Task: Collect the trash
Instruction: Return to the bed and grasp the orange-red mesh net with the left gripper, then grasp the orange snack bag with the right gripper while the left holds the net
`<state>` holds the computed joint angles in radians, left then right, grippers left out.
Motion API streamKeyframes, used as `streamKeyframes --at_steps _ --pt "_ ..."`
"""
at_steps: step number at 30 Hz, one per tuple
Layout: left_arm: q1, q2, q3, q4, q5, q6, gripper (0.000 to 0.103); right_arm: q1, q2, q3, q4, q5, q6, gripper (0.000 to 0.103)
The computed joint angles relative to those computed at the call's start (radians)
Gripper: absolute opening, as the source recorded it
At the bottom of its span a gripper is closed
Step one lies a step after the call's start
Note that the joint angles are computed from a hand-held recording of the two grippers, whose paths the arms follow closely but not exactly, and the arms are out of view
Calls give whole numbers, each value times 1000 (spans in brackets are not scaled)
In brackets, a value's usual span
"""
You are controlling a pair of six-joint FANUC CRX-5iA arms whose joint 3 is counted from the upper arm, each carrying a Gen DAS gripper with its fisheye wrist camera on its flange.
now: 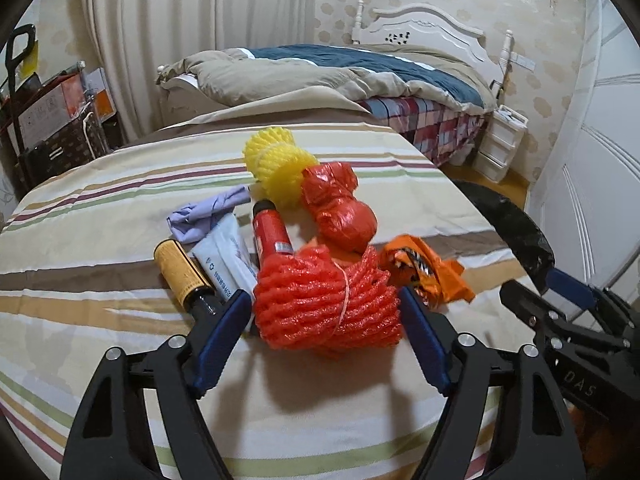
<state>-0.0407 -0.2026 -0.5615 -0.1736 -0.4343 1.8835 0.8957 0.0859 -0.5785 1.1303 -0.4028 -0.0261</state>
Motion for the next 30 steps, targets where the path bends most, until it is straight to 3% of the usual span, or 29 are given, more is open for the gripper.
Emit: streamKeyframes --at_steps 1,8,23,30 --pt "1 -5 -8 7 5 -11 68 1 2 1 -2 0 2 73" --pt "-4 -25 -28 11 17 -35 63 7 7 4 -6 1 9 73" --pt "69 -164 -129 146 36 -172 62 46 28 39 -25 6 62 73" --pt "119 -208 -153 121 25 -146 62 77 73 97 -74 2 148 73"
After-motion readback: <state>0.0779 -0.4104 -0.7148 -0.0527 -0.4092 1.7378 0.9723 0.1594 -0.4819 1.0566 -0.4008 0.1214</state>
